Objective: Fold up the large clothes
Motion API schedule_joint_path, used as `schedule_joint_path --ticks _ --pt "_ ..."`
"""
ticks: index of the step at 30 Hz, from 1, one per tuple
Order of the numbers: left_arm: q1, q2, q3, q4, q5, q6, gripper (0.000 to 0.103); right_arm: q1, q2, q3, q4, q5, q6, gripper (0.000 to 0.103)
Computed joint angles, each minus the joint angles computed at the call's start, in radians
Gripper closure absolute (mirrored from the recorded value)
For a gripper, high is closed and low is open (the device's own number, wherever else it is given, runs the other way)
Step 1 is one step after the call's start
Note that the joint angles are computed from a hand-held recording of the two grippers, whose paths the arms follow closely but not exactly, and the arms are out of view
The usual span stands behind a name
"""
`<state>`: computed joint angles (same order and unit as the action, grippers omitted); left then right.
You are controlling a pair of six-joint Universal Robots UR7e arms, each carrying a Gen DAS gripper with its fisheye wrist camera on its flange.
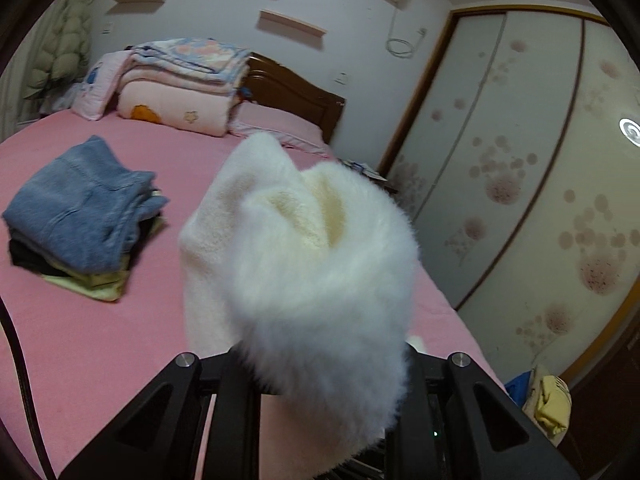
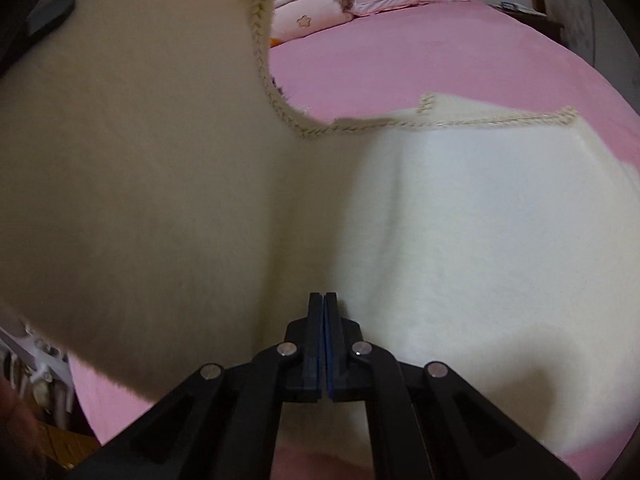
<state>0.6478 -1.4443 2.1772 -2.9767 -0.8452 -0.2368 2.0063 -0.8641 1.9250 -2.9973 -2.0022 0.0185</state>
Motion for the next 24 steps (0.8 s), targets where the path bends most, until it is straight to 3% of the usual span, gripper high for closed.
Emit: schedule_joint_path --ticks 11,17,20,24 --pt "-0.004 0.310 -0.102 -0.070 -0.238 0.073 0.087 -0.027 -0.280 0.223 -0.041 -0.259 0.095 0.102" --pt "-0.015 0.444 -0.120 0.010 -0.237 0.128 0.085 -0.048 -0.365 0.308 0.030 -0.336 0.193 0.102" --pt "-0.001 0.463 -0.119 0.078 -0.250 0.117 0.081 -0.050 -0.386 0.323 0.067 -0.360 0.225 0.102" --pt "-0.005 0.453 -0.085 0.062 -0.256 0.160 0.078 -0.044 -0.400 0.307 0.074 -0.388 0.240 0.102"
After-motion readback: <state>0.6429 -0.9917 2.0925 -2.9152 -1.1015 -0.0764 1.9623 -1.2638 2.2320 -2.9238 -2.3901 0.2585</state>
